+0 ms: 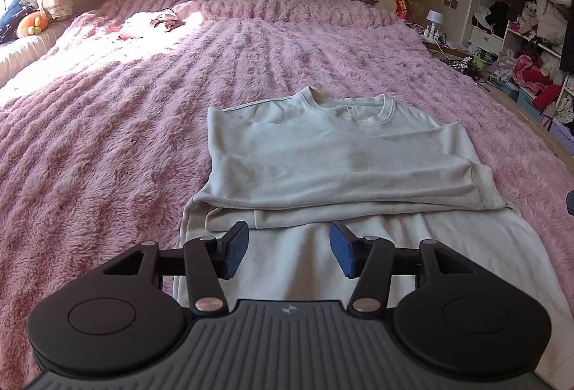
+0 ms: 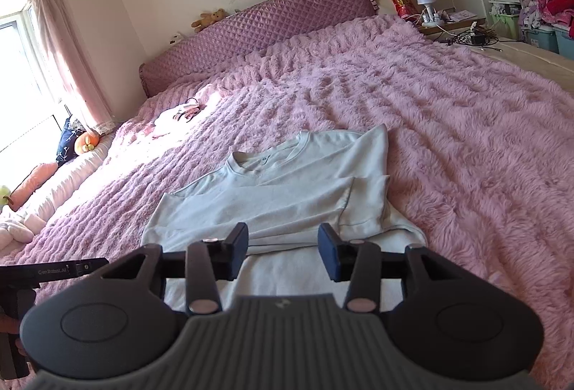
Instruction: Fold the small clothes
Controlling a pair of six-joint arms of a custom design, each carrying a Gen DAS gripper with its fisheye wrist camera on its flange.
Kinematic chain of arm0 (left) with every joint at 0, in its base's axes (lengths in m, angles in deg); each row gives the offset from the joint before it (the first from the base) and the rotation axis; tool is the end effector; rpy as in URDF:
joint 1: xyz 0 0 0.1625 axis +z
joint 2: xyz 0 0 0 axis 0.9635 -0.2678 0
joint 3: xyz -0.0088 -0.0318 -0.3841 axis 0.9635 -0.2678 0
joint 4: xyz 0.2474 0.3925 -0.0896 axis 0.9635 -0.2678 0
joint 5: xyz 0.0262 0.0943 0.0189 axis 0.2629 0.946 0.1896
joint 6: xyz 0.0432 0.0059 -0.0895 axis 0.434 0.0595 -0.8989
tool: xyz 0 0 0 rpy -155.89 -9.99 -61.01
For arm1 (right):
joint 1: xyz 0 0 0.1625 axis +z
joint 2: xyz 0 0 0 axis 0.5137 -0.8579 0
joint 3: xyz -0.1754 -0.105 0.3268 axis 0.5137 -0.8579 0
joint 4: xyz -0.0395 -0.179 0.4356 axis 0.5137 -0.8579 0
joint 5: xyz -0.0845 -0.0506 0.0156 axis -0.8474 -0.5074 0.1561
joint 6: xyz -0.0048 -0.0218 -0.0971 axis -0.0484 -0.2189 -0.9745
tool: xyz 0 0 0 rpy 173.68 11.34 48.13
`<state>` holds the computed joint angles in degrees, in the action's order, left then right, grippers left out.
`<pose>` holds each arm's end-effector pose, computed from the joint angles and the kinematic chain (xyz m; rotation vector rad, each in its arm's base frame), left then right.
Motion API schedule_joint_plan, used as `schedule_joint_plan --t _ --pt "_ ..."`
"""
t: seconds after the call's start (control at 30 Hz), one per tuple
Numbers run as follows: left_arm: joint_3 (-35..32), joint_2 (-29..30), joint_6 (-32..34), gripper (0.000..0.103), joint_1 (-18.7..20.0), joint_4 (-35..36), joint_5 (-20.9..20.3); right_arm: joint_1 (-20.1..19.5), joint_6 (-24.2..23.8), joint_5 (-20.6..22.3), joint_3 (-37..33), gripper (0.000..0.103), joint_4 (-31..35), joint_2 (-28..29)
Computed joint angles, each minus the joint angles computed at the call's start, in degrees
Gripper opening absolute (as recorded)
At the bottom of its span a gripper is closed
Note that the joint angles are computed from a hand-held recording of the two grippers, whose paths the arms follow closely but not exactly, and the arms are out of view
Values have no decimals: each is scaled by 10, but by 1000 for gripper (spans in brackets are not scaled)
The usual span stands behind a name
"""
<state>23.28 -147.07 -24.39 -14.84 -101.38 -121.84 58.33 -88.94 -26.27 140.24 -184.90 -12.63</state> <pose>-0.1556 -0.6405 0.1715 0.7750 2.3771 -0.8533 0.0974 -0.5250 0.2135 0.0856 -2.3240 1.4444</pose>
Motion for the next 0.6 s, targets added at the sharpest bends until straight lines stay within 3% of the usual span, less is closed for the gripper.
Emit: schedule_joint_plan --t 0.3,0.6 --pt "140 -141 -93 71 -23 69 18 20 22 -36 156 49 -17 -123" --pt "215 -256 -195 71 -5 139 59 9 34 -97 264 50 12 -223"
